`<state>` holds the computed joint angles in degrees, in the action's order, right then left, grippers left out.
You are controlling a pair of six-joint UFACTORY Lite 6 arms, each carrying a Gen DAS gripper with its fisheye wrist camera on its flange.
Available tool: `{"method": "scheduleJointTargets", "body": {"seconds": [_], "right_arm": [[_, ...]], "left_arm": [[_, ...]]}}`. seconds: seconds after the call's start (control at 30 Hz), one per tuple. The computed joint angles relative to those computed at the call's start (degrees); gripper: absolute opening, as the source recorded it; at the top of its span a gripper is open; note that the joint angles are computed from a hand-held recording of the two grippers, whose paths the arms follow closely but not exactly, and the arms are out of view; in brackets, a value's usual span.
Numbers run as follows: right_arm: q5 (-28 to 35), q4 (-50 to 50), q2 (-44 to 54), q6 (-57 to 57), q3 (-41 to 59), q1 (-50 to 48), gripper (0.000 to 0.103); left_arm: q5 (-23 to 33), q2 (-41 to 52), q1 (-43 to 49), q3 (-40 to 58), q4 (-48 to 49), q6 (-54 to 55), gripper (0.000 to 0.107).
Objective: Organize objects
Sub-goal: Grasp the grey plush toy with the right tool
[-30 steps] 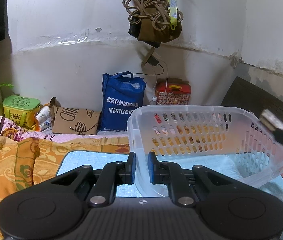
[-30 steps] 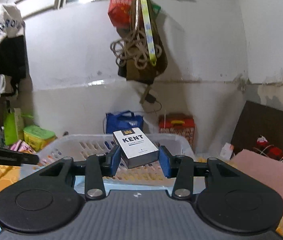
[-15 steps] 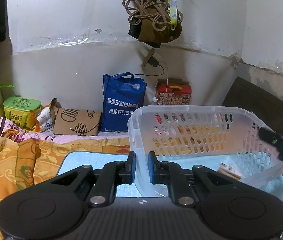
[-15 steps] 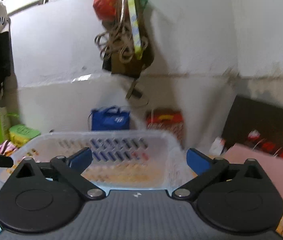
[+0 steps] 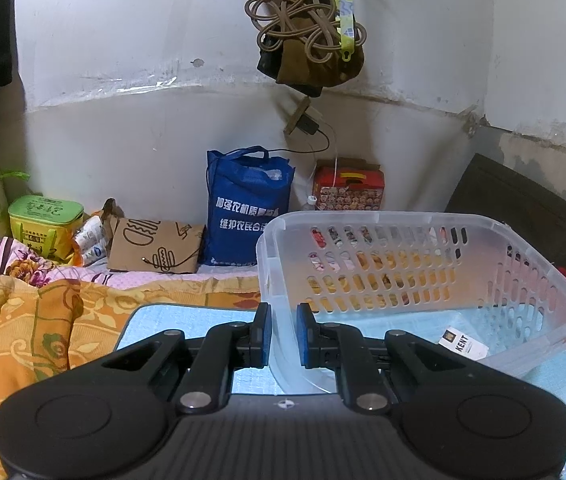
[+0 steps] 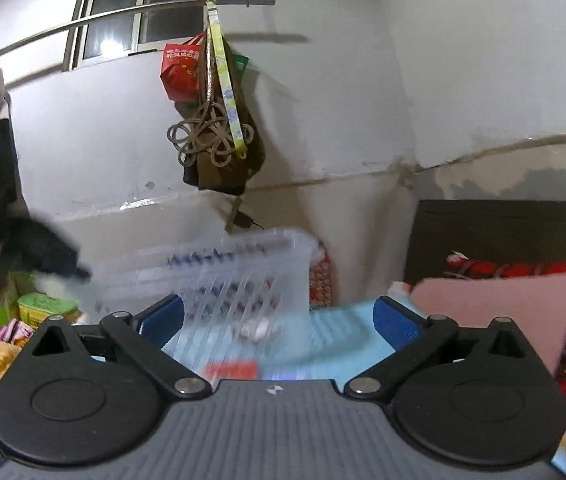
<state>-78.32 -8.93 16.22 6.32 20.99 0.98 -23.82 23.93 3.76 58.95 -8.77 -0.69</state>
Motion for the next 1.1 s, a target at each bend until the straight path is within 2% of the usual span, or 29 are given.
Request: {"method": "scheduleJointTargets", "body": {"seconds": [0.03,0.1,0.23,0.3,0.33,0.43,0.53,0.6,0.8,0.83,0.9,1.0,1.1], "right_arm": [[-4.91,5.25,2.12,-1.35,-2.8,4.52,0.103],[-10.48,12.16,5.3,-2.4,-4.97,12.17,0.103],[-23.62,18.98,12.38,-3.7,-8.23,25.71,0.103],[-25.03,22.42,13.69,-3.66,-8.37,30.97,0.103],[-25.39,20.92,14.45,-3.36,-8.4,32.21,0.103],[-23.48,21.32,15.57,-3.32,-6.63,36.29,0.102],[-16.96,23.02,16.5,-4.28,-2.33,39.16,0.096],[-11.14,20.83,16.36,-4.44,0.54,37.98,0.093],[-1.84,19.02,18.16,-5.16,6.56,36.31,0.087],[-1.23,19.58,18.77,-6.05,7.56,36.32,0.085],[-0.16,19.38,19.49,-6.59,8.84,35.61,0.071],[-0.46,14.95,18.86,-5.91,8.19,33.16,0.07],[-3.88,13.51,16.94,-5.62,5.13,32.64,0.07]], "left_arm": [[0.0,0.03,-0.1,0.05,-0.47,0.42,0.016],[-0.08,-0.11,0.08,-0.11,-0.01,0.16,0.016],[-0.26,0.07,0.2,-0.01,0.61,-0.06,0.017],[-0.35,0.02,0.54,-0.18,1.95,-1.26,0.017],[-0.35,0.06,0.62,-0.15,2.27,-1.45,0.017],[-0.38,0.03,0.79,-0.23,3.02,-1.91,0.017],[-0.42,0.05,1.09,-0.23,4.08,-2.87,0.017],[-0.5,0.06,1.13,-0.3,4.44,-3.22,0.017],[-0.98,0.31,1.2,-0.37,5.42,-4.14,0.017],[-1.06,0.36,1.13,-0.37,5.11,-3.79,0.017],[-0.98,0.36,1.17,-0.3,5.24,-3.81,0.017],[-1.04,0.42,1.38,-0.27,6.54,-5.09,0.017],[-1.31,0.51,1.24,-0.31,6.39,-4.73,0.018]]}}
